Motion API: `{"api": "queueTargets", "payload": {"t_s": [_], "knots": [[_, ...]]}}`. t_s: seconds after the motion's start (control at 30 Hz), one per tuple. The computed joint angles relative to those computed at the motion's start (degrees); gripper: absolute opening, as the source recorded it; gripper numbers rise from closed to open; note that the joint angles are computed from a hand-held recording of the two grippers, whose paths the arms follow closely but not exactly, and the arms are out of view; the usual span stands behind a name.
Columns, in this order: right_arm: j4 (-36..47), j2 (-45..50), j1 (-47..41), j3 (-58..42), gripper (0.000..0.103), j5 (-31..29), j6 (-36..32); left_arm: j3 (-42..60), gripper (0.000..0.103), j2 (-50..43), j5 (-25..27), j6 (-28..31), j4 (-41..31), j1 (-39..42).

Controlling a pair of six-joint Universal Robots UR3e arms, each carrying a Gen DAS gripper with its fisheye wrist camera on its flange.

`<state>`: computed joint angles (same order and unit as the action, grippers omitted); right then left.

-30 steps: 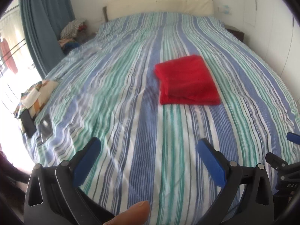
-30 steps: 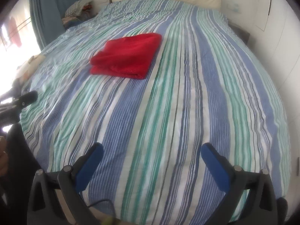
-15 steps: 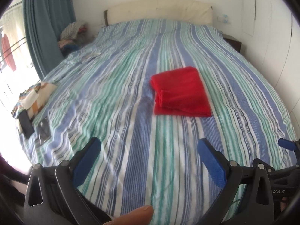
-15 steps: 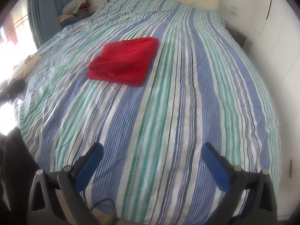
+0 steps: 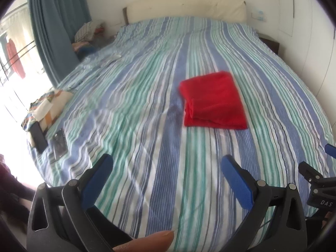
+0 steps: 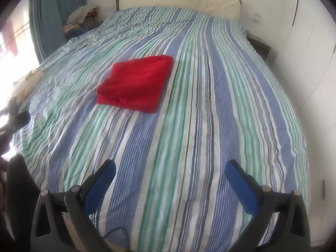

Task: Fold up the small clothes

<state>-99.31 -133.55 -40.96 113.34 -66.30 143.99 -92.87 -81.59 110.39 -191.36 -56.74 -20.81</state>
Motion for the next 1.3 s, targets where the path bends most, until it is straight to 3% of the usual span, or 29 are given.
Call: {"api": "queueTargets", "payload": {"t_s": [0.2,0.4,0.57,0.9,1.3], "knots": [[-0.3,0.6,-0.7,-1.3,0.102,1.3,2.0,2.9,0.103,-2.2,0.2,-0.3,-2.4,-0.9],[-5.5,5.5,6.2,-5.3,0.102,-0.5,6.7,5.6,0.103,-3.5,-2.3,-2.1,-5.7,0.4],[-3.5,9.6,10.2,-10.1,0.102,-1.2,10.3,5.2,0.103,-1.9,-5.6,-2.0,-6.6,2.5],[-1.8,11.9,14.6,-14.4,0.102,-5.5,11.7,7.6,0.103,-1.5,-5.7,-0.9,-9.4,3.2],[-3.1,12.1,17.4,-16.6,0.102,-7.5,13.0,10.8,0.103,-2.4,-2.0,-1.5,-11.0,1.0]]}}
